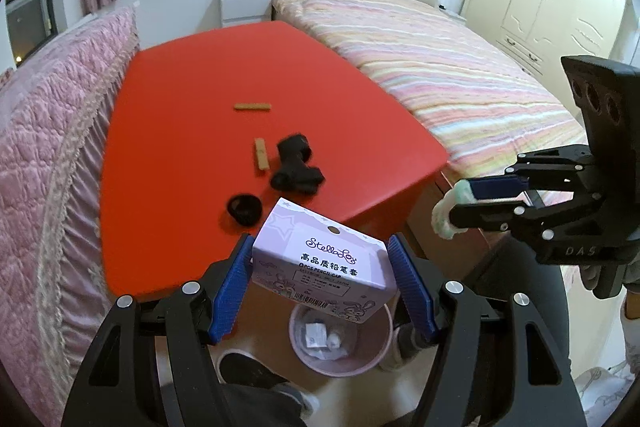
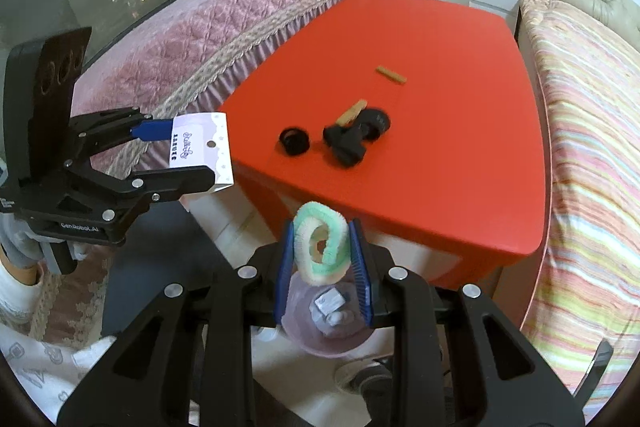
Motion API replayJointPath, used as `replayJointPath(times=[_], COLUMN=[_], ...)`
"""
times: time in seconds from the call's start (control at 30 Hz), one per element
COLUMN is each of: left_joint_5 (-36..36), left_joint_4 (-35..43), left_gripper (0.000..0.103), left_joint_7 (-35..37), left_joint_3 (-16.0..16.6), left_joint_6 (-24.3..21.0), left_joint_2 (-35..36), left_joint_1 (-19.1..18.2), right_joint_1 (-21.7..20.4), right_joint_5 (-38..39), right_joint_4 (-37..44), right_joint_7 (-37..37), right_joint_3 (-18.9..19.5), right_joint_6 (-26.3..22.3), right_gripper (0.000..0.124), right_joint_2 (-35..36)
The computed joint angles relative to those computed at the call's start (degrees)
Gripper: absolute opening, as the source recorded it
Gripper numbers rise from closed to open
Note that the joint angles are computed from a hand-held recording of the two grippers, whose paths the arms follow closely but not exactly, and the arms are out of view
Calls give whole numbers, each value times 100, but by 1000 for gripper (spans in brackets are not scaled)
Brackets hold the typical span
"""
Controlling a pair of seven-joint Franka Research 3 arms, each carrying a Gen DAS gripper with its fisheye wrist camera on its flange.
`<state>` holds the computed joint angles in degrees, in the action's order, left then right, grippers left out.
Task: Collect trash
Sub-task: 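Carry the card package and hair tie to the wastebasket and release both, then move both tools back over the table toward the black items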
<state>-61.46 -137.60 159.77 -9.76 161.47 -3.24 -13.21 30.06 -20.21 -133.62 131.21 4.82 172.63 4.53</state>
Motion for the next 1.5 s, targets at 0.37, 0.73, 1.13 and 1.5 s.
replayJointPath(times=[0.37, 0.73, 1.13, 1.5], left_joint_5=[-5, 46, 153, 172], left_joint_4=[-326, -316, -297, -258], left_gripper=[66, 86, 95, 95], left_joint_7=[-48, -109, -400, -457], left_joint_3=[-12, -46, -83, -69], left_joint_6=[-186, -288, 91, 200], left_joint_2=[1, 59, 162, 155], left_joint_1=[-29, 5, 91, 119], right_joint_1=[69, 378, 285, 175], right_joint_5=[963, 1077, -12, 47], right_joint_4=[-431, -512, -516, -473], right_joint_7=[-557, -459, 708, 648], right_joint_3=[173, -174, -311, -199], right_joint_6=[279, 463, 405, 398], right_gripper=[27, 74, 98, 99], right_joint_2=[47, 68, 43, 44])
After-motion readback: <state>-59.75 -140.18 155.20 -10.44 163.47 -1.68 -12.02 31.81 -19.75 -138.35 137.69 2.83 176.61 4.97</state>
